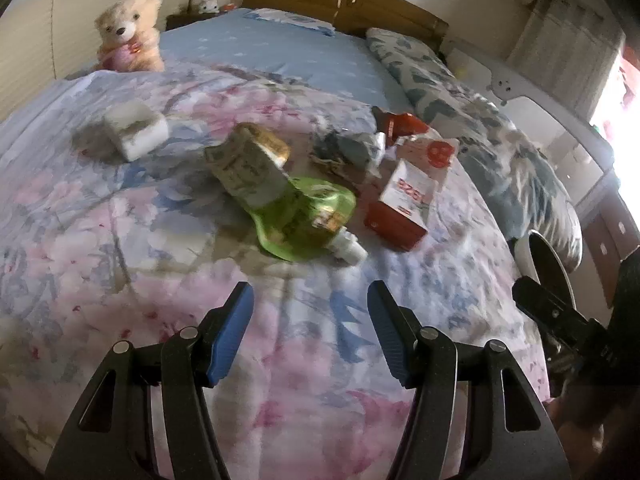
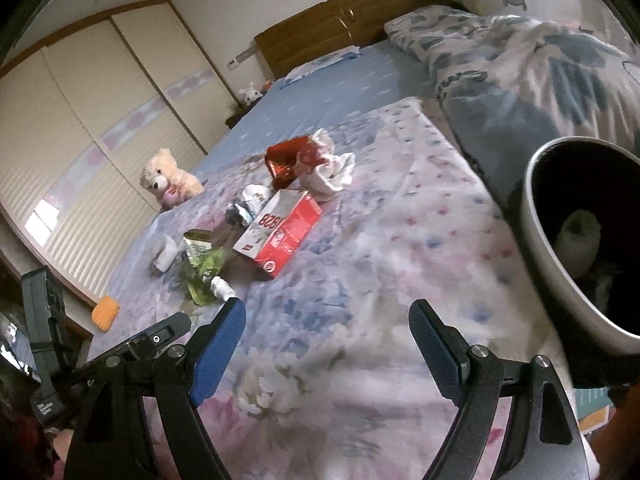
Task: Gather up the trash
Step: 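Move both tools back toward the green pouch and red-white milk carton on the bed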
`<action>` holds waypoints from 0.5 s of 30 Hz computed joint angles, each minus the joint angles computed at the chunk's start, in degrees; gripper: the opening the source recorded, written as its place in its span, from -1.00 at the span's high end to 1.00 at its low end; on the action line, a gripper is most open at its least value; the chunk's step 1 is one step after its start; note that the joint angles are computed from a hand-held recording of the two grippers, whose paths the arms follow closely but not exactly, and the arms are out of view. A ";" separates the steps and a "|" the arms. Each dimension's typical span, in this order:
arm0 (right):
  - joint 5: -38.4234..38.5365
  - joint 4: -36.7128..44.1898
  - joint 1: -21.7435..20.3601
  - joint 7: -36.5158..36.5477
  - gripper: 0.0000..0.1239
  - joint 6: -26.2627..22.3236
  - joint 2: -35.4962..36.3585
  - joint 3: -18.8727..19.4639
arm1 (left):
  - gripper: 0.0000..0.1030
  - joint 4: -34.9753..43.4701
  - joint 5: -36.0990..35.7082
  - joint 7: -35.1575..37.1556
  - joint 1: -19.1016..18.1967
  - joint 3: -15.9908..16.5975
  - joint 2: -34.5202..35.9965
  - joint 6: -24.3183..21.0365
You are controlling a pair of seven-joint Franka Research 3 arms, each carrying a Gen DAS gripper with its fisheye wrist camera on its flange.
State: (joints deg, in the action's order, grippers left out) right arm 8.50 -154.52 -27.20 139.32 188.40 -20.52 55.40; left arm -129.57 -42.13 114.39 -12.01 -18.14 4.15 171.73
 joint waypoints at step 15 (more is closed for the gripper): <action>-3.02 6.68 -19.40 1.53 -0.37 1.18 5.01 15.95 | -0.42 8.25 6.66 -8.60 3.27 -0.32 5.63 -4.81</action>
State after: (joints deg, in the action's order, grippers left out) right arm 5.48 -147.84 -46.60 140.85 189.58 -15.51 71.35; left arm -121.32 -35.47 105.79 -8.74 -18.46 9.78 166.92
